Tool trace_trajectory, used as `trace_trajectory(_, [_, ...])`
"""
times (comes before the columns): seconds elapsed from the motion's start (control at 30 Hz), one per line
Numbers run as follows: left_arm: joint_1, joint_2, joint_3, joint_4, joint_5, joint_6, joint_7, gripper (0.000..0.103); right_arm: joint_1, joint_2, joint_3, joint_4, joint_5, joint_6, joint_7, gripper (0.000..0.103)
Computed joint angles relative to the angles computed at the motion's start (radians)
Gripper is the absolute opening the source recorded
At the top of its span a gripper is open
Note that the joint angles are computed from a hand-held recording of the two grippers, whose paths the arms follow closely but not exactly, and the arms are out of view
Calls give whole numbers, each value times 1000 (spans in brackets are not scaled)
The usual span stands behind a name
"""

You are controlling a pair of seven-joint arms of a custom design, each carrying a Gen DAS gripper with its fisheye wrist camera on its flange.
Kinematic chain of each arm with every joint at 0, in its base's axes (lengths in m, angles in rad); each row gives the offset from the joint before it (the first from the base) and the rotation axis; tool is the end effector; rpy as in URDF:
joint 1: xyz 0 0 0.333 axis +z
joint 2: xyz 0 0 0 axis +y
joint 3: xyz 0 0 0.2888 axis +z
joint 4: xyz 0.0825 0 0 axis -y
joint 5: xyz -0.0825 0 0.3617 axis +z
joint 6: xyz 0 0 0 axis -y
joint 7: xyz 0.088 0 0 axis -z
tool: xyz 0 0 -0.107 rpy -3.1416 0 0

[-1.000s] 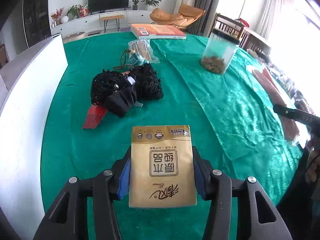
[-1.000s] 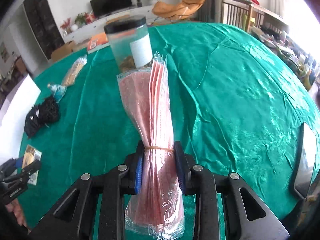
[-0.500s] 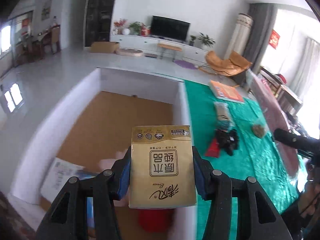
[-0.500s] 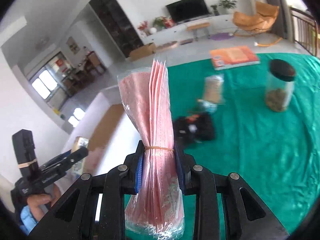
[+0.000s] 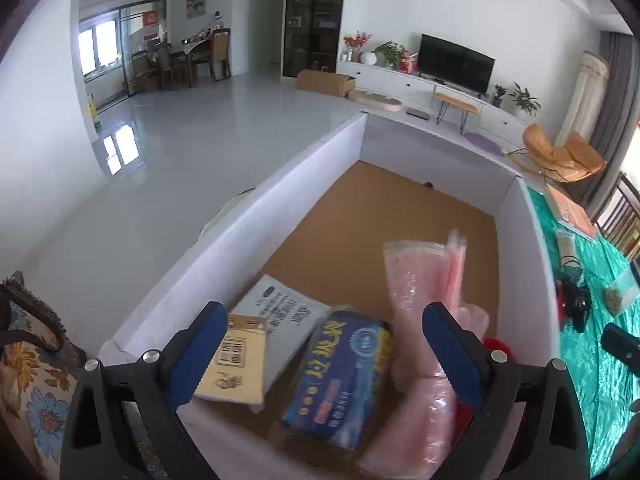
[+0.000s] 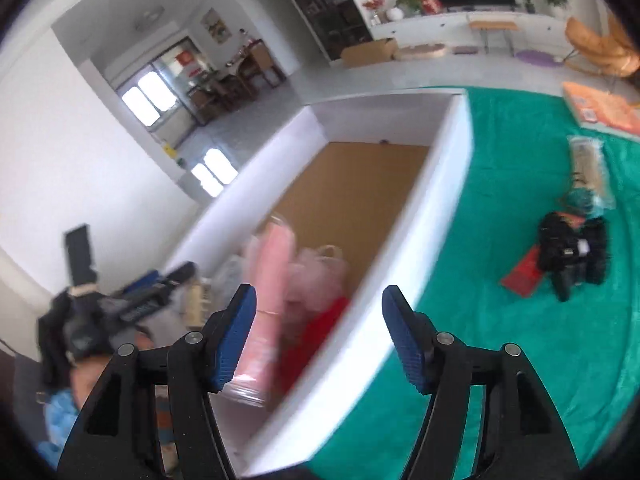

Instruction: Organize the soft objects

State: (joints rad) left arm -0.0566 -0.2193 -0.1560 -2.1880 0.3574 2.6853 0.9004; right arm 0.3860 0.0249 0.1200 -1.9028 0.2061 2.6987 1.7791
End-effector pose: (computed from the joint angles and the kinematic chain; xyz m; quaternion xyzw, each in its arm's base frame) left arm 0.5044 -0.1256 0.5422 -0.7145 0.5931 -0.2725 0.2520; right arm 0.5239 0.2817 0.5546 -0.6994 0.6042 -0.0851 0.3723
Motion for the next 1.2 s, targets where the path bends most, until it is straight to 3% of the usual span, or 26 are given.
trace_trajectory(0.07, [-41, 12, -7, 10, -44, 46, 46, 98, -31, -70, -28, -125, -300, 9, 219, 72])
trace_trajectory(0.13, [-104, 28, -10, 21, -121, 97, 136, 98, -95, -130, -25, -222, -532, -35, 389, 72])
trace_trajectory(0.23, [-200, 95, -38, 92, -235, 112, 290, 98, -206, -241, -14, -390, -725, -61, 539, 72])
trace_trajectory(0.33, [-270, 201, -89, 202, -322, 39, 420, 100, -318, -336, -3, -516, -825, -70, 627, 72])
trace_trajectory(0.4, [-300, 290, -129, 277, -320, -13, 443, 100, -370, -378, -4, -579, -828, -62, 659, 72])
trace_trajectory(0.47, [-337, 365, -155, 326, -262, -27, 411, 100, -382, -417, -35, -627, -749, -19, 629, 73])
trace_trajectory(0.53, [-368, 438, -161, 371, -205, -30, 378, 100, -411, -425, -12, -622, -720, -42, 633, 73])
trace_trajectory(0.7, [-449, 554, -118, 480, -2, -58, 285, 100, -450, -431, 29, -626, -697, -49, 630, 74])
trace_trajectory(0.87, [-413, 584, -127, 497, -26, -60, 283, 100, -482, -422, 53, -634, -709, -29, 657, 78])
trace_trajectory(0.93, [-419, 574, -112, 472, 4, -22, 249, 101, -494, -418, 64, -637, -725, -18, 681, 81])
trace_trajectory(1.2, [-414, 585, -119, 482, 12, -25, 250, 103, -498, -404, 67, -628, -759, -14, 726, 86])
